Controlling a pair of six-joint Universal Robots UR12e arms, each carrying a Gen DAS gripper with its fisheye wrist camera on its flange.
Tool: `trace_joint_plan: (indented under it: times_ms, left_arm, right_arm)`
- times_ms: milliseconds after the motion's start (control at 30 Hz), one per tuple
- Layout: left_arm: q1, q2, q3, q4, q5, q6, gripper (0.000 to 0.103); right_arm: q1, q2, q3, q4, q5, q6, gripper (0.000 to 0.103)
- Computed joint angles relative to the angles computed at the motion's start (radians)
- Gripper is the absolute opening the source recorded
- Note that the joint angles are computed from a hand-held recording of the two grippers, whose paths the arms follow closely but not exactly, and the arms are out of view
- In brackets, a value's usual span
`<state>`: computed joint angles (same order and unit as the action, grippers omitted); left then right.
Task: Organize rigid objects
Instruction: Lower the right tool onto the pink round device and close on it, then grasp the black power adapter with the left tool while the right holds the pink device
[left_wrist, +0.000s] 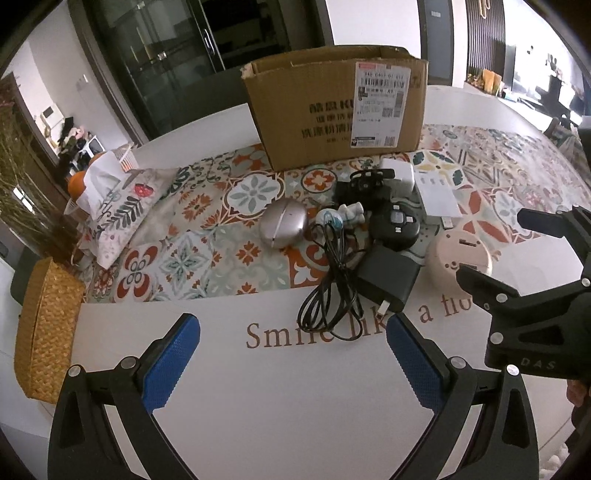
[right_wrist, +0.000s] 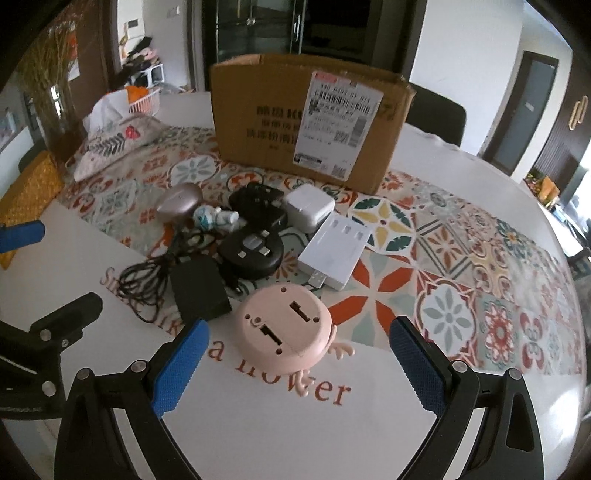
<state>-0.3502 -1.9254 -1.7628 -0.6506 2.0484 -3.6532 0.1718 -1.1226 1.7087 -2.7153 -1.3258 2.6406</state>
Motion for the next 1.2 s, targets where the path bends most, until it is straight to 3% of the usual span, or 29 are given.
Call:
trace_joint_plan:
  times_ms: [267, 433, 733, 1033, 1200]
  left_arm:
    - [0.002, -0.022, 0.011, -0.011, -0.002, 0.005, 0.103]
    - [0.004, -0.028, 0.014, -0.022, 0.000, 0.001, 0.102]
    - [0.008, -0.032, 0.013, -0.005, -0.004, 0.036, 0.102]
    - [0.005, -0.039, 0.015, 0.074, -0.033, 0.169, 0.102]
    - [0.023, -0.049, 0.020, 0.132, -0.129, 0.252, 0.099]
  right_arm:
    - [-0.003, 0.040, -0.033, 0.052, 0.039, -0.050, 0.093]
    - [-0.001, 0.059, -0.057, 0.107, 0.062, -0.075, 0.085]
    - [0.001, 0.065, -0.063, 0.127, 0.072, -0.069, 0.075]
    - [-0.012, 0.035, -0.036, 0.128, 0.052, 0.014, 0.075]
    - [-0.024, 0.005, -0.011, 0.121, 0.013, 0.109, 0.075]
